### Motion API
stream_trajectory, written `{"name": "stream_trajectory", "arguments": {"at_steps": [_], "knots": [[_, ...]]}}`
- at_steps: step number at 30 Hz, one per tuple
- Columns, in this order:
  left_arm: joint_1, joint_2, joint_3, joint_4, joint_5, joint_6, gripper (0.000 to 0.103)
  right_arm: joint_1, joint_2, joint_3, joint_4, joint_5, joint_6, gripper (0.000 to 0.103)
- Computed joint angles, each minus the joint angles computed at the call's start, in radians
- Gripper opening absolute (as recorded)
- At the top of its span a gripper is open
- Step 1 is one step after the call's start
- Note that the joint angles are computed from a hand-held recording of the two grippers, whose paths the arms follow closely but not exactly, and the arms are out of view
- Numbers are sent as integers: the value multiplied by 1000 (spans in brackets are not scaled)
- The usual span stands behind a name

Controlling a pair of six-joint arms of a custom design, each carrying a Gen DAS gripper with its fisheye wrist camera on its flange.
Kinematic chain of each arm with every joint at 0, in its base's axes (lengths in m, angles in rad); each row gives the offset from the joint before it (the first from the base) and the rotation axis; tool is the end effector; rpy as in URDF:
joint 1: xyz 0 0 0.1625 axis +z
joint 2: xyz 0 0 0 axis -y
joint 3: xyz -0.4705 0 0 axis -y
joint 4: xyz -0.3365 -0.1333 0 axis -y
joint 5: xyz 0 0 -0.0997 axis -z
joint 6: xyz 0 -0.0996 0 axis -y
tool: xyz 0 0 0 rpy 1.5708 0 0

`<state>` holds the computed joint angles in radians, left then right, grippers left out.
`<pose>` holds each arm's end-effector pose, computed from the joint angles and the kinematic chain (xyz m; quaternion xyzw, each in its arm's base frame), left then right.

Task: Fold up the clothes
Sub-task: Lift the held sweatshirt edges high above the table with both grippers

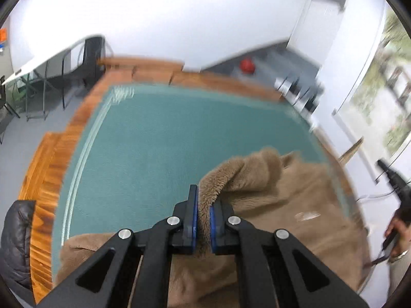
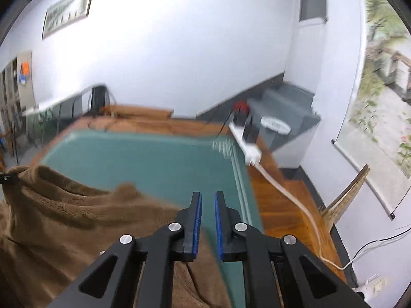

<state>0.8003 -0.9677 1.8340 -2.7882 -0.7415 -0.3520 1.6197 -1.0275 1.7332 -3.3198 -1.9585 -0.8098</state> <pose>-0.2706 -0.5757 0.2647 0.1184 0.8961 -0.3465 0.2507 0.1263 -0.6238 0.3867 0.2669 -0.8135 0.3920 0.3367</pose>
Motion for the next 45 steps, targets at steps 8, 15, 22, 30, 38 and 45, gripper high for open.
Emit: {"name": "stream_trajectory", "arguments": {"at_steps": [8,15,22,30,38,45], "knots": [[-31,17,-35,-5,49,57,8,-75,-63,-63,359,209,75,76],[-67,-72,107,87,86,-142,8,-110,56,-213,576,163,18,102],[-37,-85,118,125,68,-182,8,-135,252,-519,930,100,67,102],[1,-67,86,84,36,-147,8,-116,303,-537,968,-4,45,27],[-83,-87,114,-78,96,-113,9,-69,122,-233,371,54,-121,17],[-278,-129,166,-386,254,33,9,2,-99,-81,38,291,-152,17]]}}
